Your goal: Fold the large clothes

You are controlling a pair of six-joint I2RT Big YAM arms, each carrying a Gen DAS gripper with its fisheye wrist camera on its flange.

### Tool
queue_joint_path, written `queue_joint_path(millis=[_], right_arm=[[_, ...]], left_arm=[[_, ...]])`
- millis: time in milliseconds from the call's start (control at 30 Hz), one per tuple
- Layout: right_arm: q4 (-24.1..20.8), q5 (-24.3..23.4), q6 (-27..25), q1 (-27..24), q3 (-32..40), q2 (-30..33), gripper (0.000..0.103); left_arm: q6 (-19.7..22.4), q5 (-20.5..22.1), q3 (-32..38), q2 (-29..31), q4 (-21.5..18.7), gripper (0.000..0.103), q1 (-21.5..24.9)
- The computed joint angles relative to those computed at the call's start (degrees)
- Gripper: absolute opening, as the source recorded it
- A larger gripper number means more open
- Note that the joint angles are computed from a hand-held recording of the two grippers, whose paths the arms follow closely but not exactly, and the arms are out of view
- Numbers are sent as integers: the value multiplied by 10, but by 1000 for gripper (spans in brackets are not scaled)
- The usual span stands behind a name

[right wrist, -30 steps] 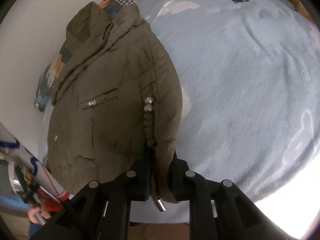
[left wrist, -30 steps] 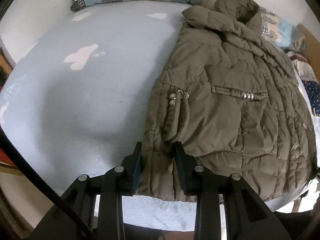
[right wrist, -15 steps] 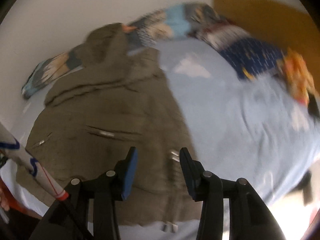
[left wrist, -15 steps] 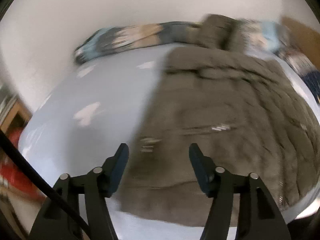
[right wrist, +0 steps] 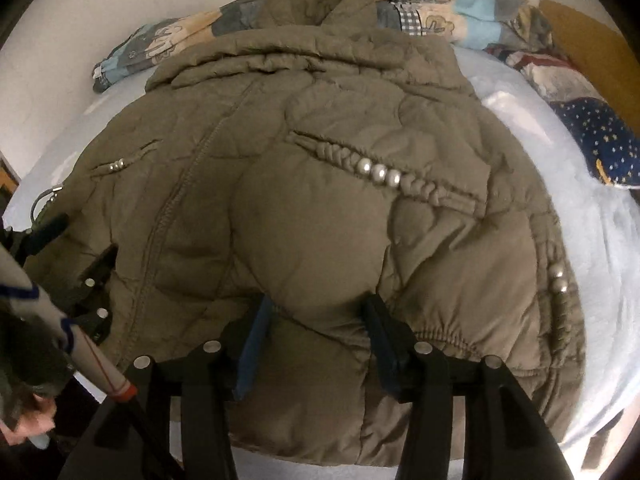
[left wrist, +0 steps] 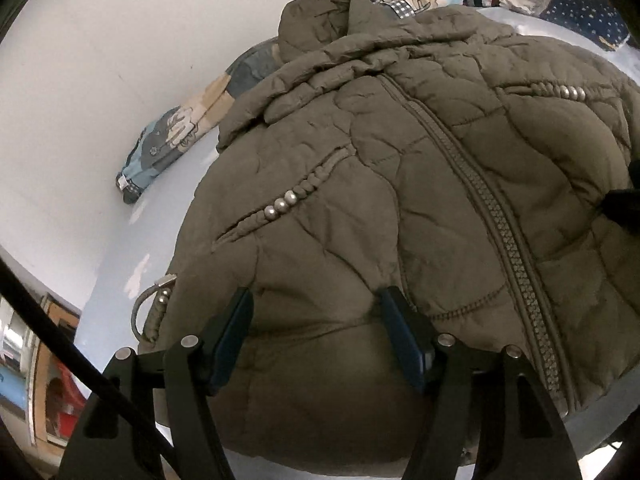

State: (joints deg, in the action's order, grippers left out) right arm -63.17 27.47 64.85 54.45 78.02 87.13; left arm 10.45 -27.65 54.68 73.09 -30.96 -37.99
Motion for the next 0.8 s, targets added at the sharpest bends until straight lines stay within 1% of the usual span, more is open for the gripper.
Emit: queue_joint_path(millis=[100,333,800], right_arm=[[11,-7,4,0,-11,-8,55],[7,-5,1,0,-9,-6,55],[4,-2,-1,3,-11,-9,56]], left_arm=[[-14,15,6,3,-10,69,7],[-23,36,6,2,-13,70,15],[-23,38,6,1,-13,70,15]])
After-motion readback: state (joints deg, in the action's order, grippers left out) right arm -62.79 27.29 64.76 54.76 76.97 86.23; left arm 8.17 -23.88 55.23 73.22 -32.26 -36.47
